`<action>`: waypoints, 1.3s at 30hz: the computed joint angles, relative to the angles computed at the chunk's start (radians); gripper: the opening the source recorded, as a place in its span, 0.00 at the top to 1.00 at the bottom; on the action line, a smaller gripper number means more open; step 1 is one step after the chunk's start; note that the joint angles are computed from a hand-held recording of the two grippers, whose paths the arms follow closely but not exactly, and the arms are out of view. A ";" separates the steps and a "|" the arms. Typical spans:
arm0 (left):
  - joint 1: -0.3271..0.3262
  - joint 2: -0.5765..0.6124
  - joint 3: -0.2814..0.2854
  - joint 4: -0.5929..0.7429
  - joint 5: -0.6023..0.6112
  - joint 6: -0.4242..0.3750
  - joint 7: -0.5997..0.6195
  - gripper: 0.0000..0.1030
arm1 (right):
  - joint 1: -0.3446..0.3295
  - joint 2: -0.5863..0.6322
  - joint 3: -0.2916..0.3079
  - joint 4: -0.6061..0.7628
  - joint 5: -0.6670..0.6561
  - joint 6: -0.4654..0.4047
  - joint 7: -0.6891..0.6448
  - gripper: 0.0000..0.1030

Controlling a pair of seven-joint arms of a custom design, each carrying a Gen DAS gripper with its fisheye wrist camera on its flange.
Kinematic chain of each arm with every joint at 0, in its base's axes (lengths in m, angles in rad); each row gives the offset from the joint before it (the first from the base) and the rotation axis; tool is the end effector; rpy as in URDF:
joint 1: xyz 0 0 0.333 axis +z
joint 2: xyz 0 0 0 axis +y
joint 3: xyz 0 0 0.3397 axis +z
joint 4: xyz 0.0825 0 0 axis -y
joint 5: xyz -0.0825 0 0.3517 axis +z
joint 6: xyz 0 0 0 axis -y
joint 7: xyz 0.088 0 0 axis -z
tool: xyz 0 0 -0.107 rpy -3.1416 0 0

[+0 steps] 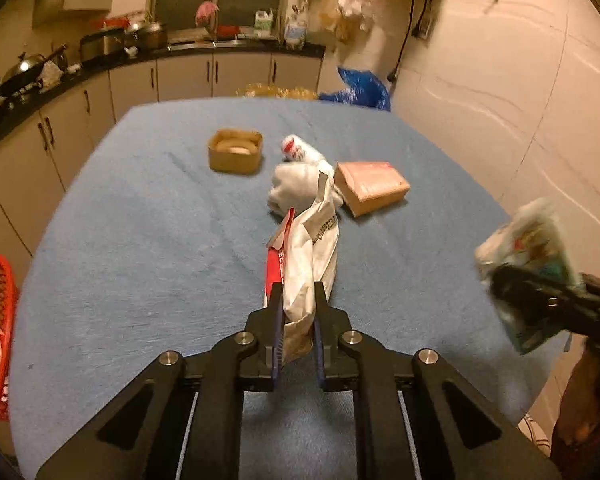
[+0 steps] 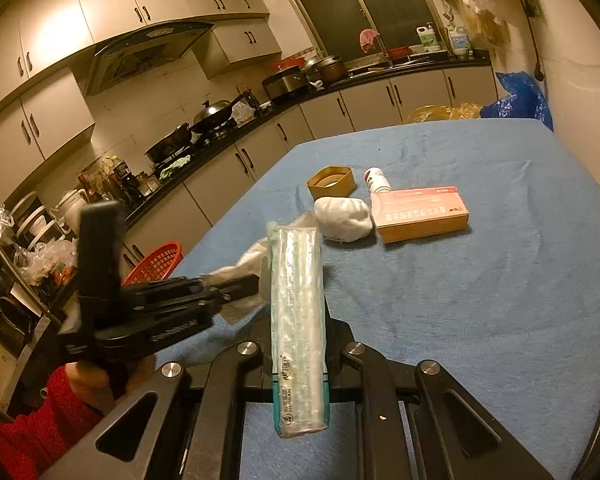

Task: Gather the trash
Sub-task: 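Carry both items over the red basket and open both tools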

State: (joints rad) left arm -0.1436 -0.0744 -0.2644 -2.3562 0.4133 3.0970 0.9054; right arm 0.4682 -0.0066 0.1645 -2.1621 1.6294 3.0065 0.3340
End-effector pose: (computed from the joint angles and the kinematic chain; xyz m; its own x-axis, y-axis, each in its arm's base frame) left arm 0.4551 -0.2361 0.4943 -0.2161 -0.9646 0.1513 -0.6994 0.0448 -0.7133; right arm 0.4582 0.2461 0.4793 0.4570 -0.8005 -0.3878 -0.6651 -0.0179 -0.7466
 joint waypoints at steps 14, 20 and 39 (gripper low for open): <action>0.203 -0.263 -0.102 -0.142 0.115 0.021 -0.168 0.89 | 0.034 0.082 0.036 0.108 -0.213 -0.010 0.142 0.87; 0.243 -0.375 -0.068 -0.227 0.026 0.019 -0.112 0.89 | 0.051 0.161 0.074 0.201 -0.410 -0.037 0.285 0.87; 0.428 -0.453 0.092 -0.392 -0.208 0.014 0.115 0.89 | 0.211 0.718 0.075 1.001 -1.219 -0.410 0.978 0.87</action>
